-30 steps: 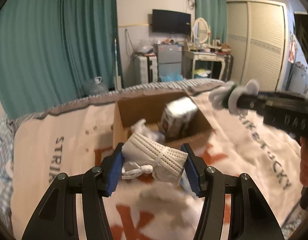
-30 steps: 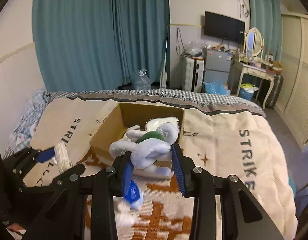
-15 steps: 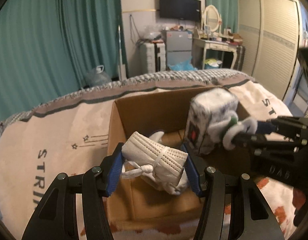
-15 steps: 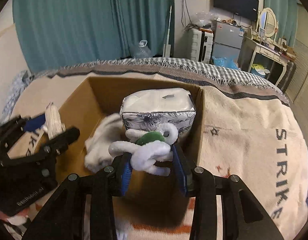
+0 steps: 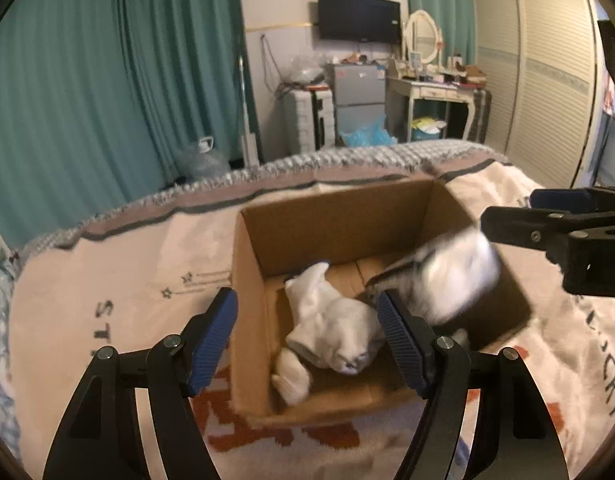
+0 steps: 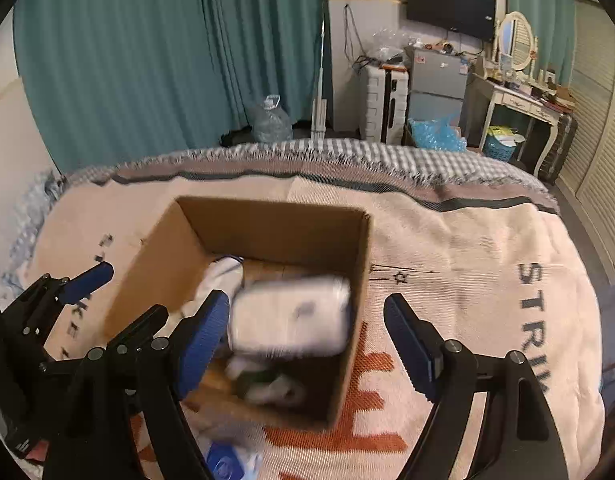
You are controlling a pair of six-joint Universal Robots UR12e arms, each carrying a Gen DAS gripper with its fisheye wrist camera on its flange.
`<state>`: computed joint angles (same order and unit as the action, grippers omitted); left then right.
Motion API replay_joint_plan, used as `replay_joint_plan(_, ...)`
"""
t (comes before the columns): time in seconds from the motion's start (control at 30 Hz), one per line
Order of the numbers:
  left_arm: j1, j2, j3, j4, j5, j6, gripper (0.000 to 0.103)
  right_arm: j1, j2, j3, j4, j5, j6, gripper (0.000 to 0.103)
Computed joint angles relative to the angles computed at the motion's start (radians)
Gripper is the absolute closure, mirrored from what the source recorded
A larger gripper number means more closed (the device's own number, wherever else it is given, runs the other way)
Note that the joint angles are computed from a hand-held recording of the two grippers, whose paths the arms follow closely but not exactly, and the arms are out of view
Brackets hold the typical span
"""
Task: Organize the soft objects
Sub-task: 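Carry the mask and plush toy into the box and release both, then grasp the white sock with the right tool while the left tool grasps the lace cloth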
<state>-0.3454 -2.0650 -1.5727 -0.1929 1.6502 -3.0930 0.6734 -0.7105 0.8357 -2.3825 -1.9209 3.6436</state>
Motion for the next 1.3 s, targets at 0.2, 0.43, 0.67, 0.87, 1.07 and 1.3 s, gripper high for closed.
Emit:
replay_joint_plan(0.2,-0.007,0.101,-0.058,0.04,0.013,-0.012,0.03,0.043,-0.084,0.061,-0.038,-0.085,-0.014,0.022)
replay_joint_plan(0.43,-0.011,0.243,-0.181,0.14,0.018,-0.019,0.008,0.119,-0.188,0.143,-0.088,-0.208,-0.047,0.011)
replay_joint_plan(0.67,-0.003,0.33,-0.296,0.206,0.009,-0.024,0.008,0.179,-0.246,0.224,-0.119,-0.257,-0.039,0.004)
replay_joint_plan(0.87,-0.002,0.341,-0.376,0.234,0.06,-0.065,0.008,0.201,-0.238,0.285,-0.152,-0.253,0.006,0.004)
replay_joint_plan(1.07,0.012,0.309,-0.422,0.237,0.049,-0.09,0.008,0.191,-0.17,0.293,-0.127,-0.209,0.047,0.004)
replay_joint_plan(1.3,0.018,0.229,-0.426,0.191,0.064,-0.087,0.008,0.152,-0.084,0.269,-0.048,-0.021,0.072,0.009)
